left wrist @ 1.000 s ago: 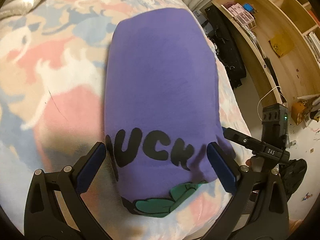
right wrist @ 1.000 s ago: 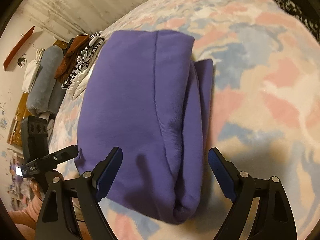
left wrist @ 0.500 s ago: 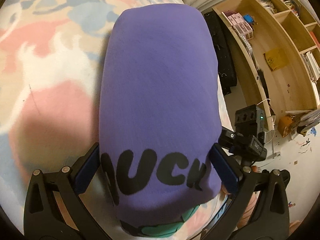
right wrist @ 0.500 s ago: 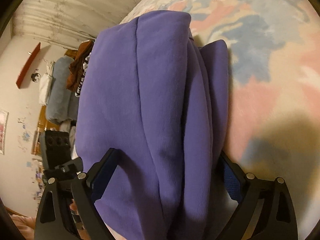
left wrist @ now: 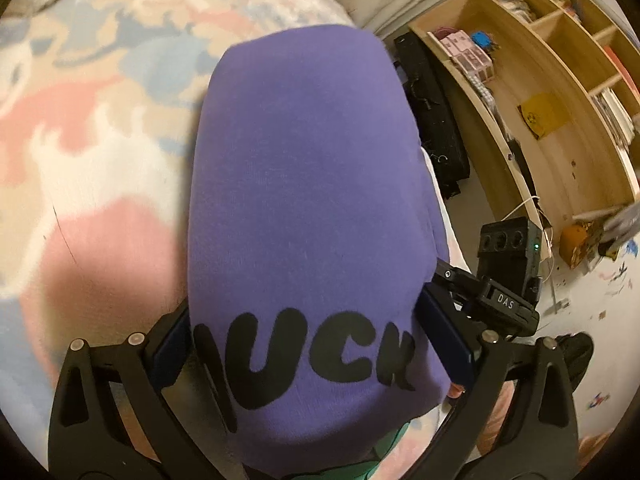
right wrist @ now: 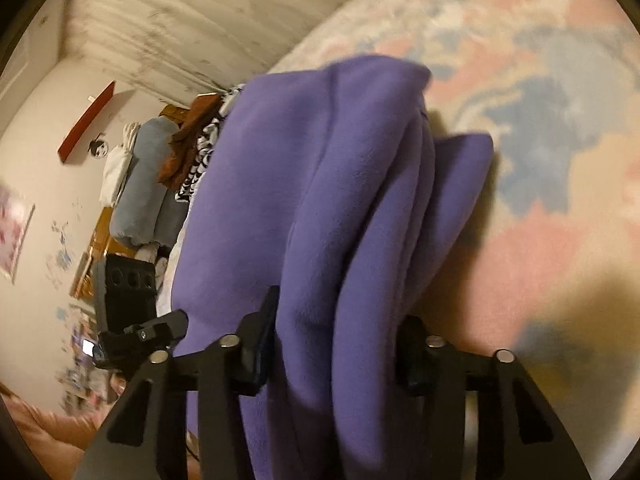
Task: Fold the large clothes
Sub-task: 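Grasp the folded purple bundle from both sides with both tools, then carry the bundle onto the folded clothes stack and open both tools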
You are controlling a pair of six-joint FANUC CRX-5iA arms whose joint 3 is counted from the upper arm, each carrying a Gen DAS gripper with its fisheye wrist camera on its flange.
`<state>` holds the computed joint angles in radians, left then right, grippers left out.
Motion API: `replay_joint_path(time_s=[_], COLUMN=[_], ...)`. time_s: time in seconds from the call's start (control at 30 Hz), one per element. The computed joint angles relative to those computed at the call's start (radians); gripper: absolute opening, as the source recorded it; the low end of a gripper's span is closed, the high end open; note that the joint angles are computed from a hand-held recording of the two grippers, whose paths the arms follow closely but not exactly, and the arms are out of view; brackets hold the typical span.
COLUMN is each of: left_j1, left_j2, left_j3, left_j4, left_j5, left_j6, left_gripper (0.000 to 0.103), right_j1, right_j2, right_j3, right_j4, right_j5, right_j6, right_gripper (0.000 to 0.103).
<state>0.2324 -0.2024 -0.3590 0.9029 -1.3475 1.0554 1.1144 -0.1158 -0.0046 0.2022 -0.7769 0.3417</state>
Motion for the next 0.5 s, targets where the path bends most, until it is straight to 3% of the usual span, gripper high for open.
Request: replay_joint_path(time_s=[0.13, 0.33, 0.5], left_j1=[0.017, 0.069, 0.166], left_j2=[-0.04, -0.059, -0.058], left_j3=[0.027, 0.111, 0.212], left_j4=[-0.009, -0.02, -0.003], left_j5=[0.016, -0.033, -0.106], left_j6=[-0.03, -0.008, 0.018], left_gripper=[0.097, 0.096, 0.096], right_j1=[0.024, 0.049, 0.053], right_j2=[-0.008, 0.006, 0.084], right_j3=[-0.034, -0.061, 0.048], right_j4=[0.086, 0.202, 0.238], right_j5=[0.036, 0.113, 0.115], right_j6=[-0.05, -0.158, -0.149], right_gripper=[0.043, 0.043, 0.043])
